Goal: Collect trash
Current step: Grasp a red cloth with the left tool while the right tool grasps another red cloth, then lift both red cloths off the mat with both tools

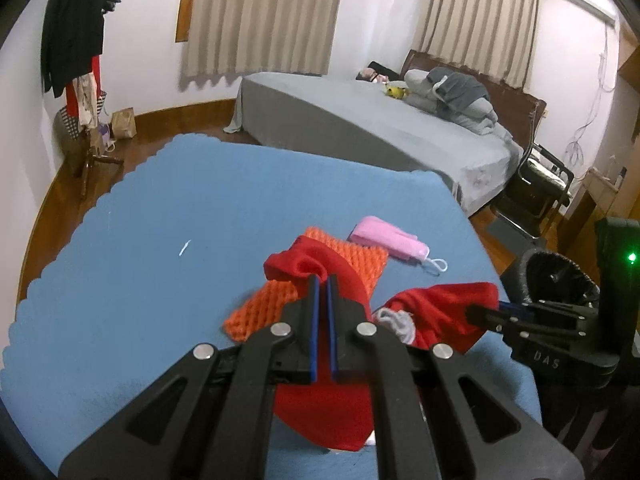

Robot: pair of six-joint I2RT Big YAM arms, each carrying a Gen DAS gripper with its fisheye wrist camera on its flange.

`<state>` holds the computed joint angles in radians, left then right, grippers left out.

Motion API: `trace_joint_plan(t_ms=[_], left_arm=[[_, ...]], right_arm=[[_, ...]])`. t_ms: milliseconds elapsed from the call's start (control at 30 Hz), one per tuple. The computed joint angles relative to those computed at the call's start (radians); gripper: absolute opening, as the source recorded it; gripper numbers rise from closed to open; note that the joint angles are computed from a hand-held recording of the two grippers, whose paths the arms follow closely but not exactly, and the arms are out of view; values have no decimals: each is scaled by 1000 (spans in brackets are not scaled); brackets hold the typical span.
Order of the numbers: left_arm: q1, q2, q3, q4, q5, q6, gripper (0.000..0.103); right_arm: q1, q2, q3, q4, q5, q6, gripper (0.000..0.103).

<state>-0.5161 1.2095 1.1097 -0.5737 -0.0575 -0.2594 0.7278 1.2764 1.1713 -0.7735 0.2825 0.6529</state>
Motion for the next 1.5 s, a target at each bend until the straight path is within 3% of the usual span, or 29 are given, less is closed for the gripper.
trace_joint_plan(t_ms=[33, 100, 267, 367, 733, 867, 933, 1000, 1100, 1300, 1433, 1500], left_arm=[[3, 0, -2, 1, 1, 0, 3], [5, -2, -7, 4, 3, -4, 3], [10, -6, -11, 9, 10, -4, 3], [18, -9, -17, 8, 16, -5, 3], [31, 2, -14, 4, 30, -5, 4], [31, 7, -17, 3, 33, -6, 5], [28, 11, -14, -1, 37, -9, 8], [30, 17, -10, 0, 41, -9, 17], [30, 31, 0, 4, 47, -15, 38], [34, 91, 44, 9, 63, 7, 54], [47, 135, 75, 16, 104, 4, 50], [59, 152, 84, 21, 139, 1, 27]], right_arm=[[3, -1, -1, -1, 20, 6, 40], [13, 2, 9, -5, 61, 18, 58], [22, 29, 36, 27, 75, -19, 72], [32, 58, 52, 38, 82, -42, 73], [33, 128, 55, 33, -11, -45, 71], [48, 145, 64, 6, 33, -67, 59], [46, 141, 64, 6, 36, -82, 44], [34, 130, 57, 14, 12, -76, 22], [19, 112, 42, 28, -9, -63, 18], [-1, 65, 17, 66, -8, -40, 17], [-6, 59, 35, 63, -4, -59, 17], [-9, 51, 33, 68, -1, -62, 17]])
